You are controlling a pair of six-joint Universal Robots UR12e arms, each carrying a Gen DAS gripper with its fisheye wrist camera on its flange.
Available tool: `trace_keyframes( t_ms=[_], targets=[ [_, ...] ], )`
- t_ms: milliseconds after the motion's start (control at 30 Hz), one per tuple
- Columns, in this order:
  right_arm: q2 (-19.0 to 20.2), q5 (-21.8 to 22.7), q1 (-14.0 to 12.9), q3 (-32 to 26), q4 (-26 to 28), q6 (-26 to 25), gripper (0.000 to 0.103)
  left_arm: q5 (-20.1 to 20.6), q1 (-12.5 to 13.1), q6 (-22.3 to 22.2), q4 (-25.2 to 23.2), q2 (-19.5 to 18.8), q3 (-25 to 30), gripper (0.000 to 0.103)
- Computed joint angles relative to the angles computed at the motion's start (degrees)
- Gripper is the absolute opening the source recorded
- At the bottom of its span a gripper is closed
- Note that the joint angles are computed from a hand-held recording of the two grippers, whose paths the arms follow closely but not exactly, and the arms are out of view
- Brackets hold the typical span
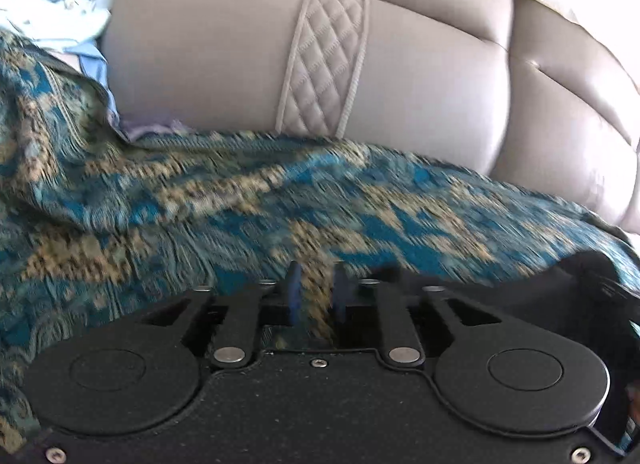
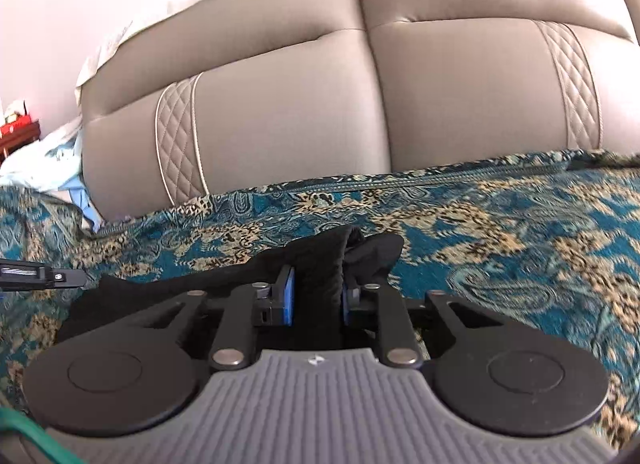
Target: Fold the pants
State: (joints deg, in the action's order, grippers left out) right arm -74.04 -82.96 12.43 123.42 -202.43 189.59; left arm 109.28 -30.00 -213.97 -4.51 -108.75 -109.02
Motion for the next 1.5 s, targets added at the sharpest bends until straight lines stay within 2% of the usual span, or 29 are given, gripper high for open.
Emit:
trace_keyframes(
  t_ms=[100,200,300,433,600,667,700,733,833,900,1133,1233,1333,1500],
  targets=[
    [-0.1,-0.1,-0.1,0.4,0.0,-2.2,0.026,-5.2,0.1,0.0,2.3,0.8,-2.0,0.046],
    [-0.4,0.1,-0.6,1.0,-0.2,-2.6,0.026,-9.0,0.2,-1.7,-0.1,0.9,-2.0,0.051],
    [-0.7,0.0,-0.9,1.4,-0.2,-2.7,0.026,-6.9,-0.9,0.1,0.3,-0.1,-1.1,0.057],
    [-0.8,-0.4,-0.8,1.6,-0.3,-3.3,0.026,-7.6,-1.4,1.0,0.6,-1.0,-0.1,0.058],
    [-0.8,-0.3,-0.9,1.7,-0.4,-3.2,0.027,-4.9,-2.4,2.7,0.5,-1.7,0.7,0.054],
    [-0.8,-0.2,-0.9,1.7,-0.5,-3.1,0.027,-2.3,-3.0,2.8,1.2,-2.1,0.7,0.025],
    [-0.7,-0.2,-0.9,1.7,-0.6,-3.1,0.027,-0.3,-3.4,2.7,2.1,-2.3,0.7,0.017],
    [-0.7,-0.4,-0.8,1.6,-0.8,-2.8,0.027,0.8,-3.7,2.8,3.1,-2.4,0.7,0.016],
    [-0.3,-1.9,-0.1,1.1,-1.3,-3.4,0.026,5.4,-4.5,4.1,3.2,-3.5,2.3,0.015],
    [0.2,-3.5,0.6,0.2,-0.9,-3.8,0.026,6.8,-4.2,5.0,2.5,-4.4,4.0,0.015],
    [3.0,-5.5,1.3,-5.2,0.9,-0.3,0.026,9.2,-1.4,7.1,-1.2,-9.4,12.8,0.015],
    [4.4,-6.1,1.4,-7.9,3.0,2.5,0.026,10.3,-0.8,6.1,-4.1,-11.3,15.9,0.015],
    [5.4,-6.3,1.3,-9.9,5.8,3.4,0.026,10.3,-0.5,4.9,-7.1,-12.8,17.7,0.016],
    [6.4,-7.2,1.6,-10.2,6.6,1.0,0.028,11.4,-0.7,4.8,-7.6,-13.7,17.7,0.023]
  ],
)
